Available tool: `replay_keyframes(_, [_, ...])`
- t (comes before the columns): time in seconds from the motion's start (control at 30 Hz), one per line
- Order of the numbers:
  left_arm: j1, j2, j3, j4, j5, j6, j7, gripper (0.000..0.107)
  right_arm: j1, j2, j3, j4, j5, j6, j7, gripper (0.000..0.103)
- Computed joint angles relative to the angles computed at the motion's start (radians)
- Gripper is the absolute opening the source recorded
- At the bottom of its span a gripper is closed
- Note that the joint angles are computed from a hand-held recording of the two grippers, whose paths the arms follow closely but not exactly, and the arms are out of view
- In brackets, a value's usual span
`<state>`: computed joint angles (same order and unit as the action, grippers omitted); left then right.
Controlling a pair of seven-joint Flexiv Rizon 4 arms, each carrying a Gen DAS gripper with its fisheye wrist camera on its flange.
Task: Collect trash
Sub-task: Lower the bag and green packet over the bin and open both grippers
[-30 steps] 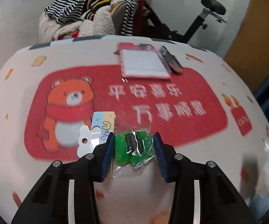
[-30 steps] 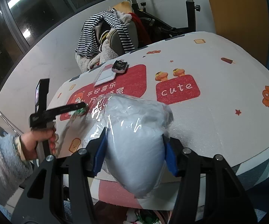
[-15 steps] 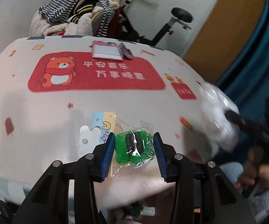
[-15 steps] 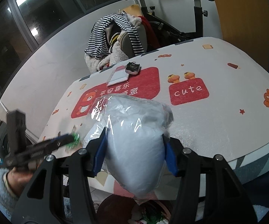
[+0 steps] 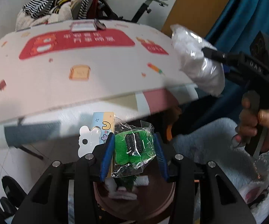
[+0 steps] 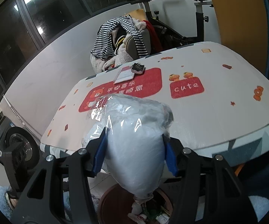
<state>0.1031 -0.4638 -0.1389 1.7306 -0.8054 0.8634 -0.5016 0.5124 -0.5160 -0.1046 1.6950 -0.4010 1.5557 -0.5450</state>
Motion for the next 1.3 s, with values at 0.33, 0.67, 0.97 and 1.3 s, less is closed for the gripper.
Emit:
replay_keyframes(0.33, [-0.023,0.049,0.010,0.103,0.009,0.020,0.064,0.043,0.047,0.051,-0.029,0.092,-0.020,0.022,0.036,0.055])
replay_keyframes(0.67, [-0.039,0.094,0.002,0.164,-0.082,0.138,0.099,0.070,0.057,0.065,-0.018,0.128,-0.026,0.035,0.030,0.055])
replay_keyframes(0.97, [-0.092,0.121,-0.031,0.215,-0.340,0.491,0.164,0.090,-0.066,0.031,0.207,0.088,0.054,-0.052,-0.089,0.056])
replay_keyframes(1.3, [-0.053,0.083,0.001,0.201,-0.157,0.520,-0.118,0.092,-0.084,-0.047,0.346,-0.060,0.175,-0.365,-0.347,0.057])
